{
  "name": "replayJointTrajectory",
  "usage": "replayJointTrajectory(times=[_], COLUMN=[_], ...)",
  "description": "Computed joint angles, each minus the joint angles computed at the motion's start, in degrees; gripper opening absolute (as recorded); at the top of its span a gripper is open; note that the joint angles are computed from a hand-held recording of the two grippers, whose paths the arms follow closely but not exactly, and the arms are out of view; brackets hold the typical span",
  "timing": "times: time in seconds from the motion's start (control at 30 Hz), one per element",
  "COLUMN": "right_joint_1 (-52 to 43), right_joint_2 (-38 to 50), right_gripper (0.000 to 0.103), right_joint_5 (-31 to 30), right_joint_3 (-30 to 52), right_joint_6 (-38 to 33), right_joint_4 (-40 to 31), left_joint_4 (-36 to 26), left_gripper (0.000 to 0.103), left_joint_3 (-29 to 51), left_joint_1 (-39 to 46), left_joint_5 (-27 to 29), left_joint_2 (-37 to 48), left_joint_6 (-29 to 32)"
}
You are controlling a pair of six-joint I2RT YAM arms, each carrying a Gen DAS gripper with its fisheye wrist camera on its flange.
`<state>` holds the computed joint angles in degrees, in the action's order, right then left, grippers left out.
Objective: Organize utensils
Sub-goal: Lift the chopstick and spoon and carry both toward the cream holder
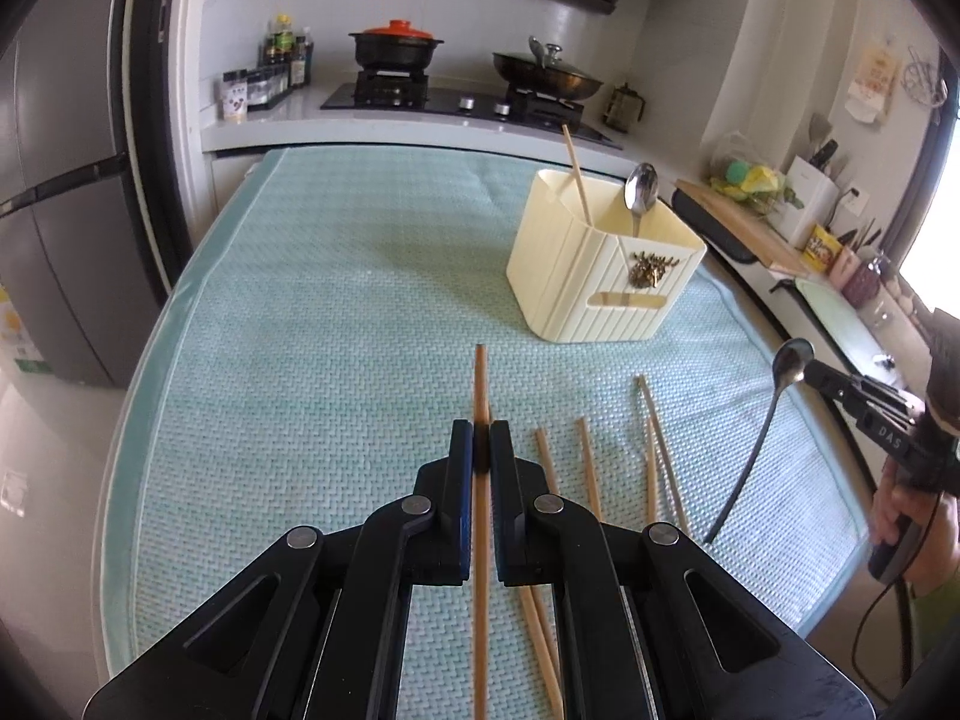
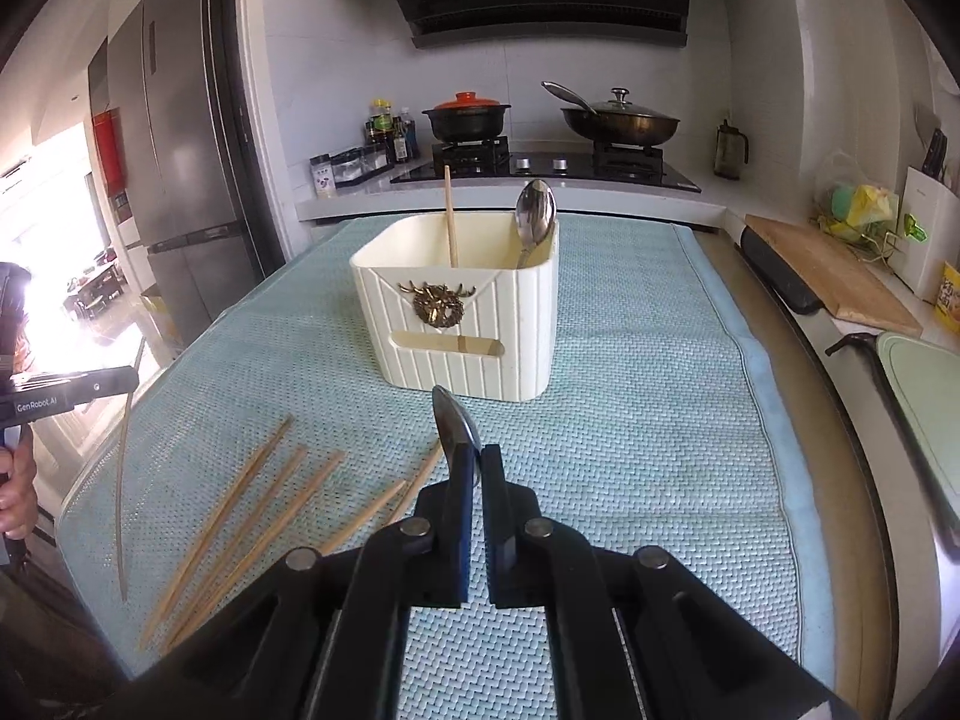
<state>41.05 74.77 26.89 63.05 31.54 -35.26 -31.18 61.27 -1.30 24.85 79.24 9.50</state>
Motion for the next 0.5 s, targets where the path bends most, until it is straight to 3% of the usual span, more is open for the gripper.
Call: replayJointTrajectory(times=[0.33, 0.5], right_joint_1=[6.2, 7.1], right_joint_2=[-0.6, -1.7], right_gripper=[0.002, 0.000], right_joint_5=[10.1, 12.0], right_joint_3=[2.3, 2.5], right_joint_6=[-1.4, -1.4], right_joint_4=[-1.4, -1.3], left_joint_4=[0.1, -0.1], left_gripper=[0.003, 0.003], left_joint_3=[-0.7, -0.7], left_joint_1=[2.0, 2.5], left_joint_5=[2.3, 2.7], left_joint_2=[-2.5, -3.2], left_joint_6=[-0.2, -0.1])
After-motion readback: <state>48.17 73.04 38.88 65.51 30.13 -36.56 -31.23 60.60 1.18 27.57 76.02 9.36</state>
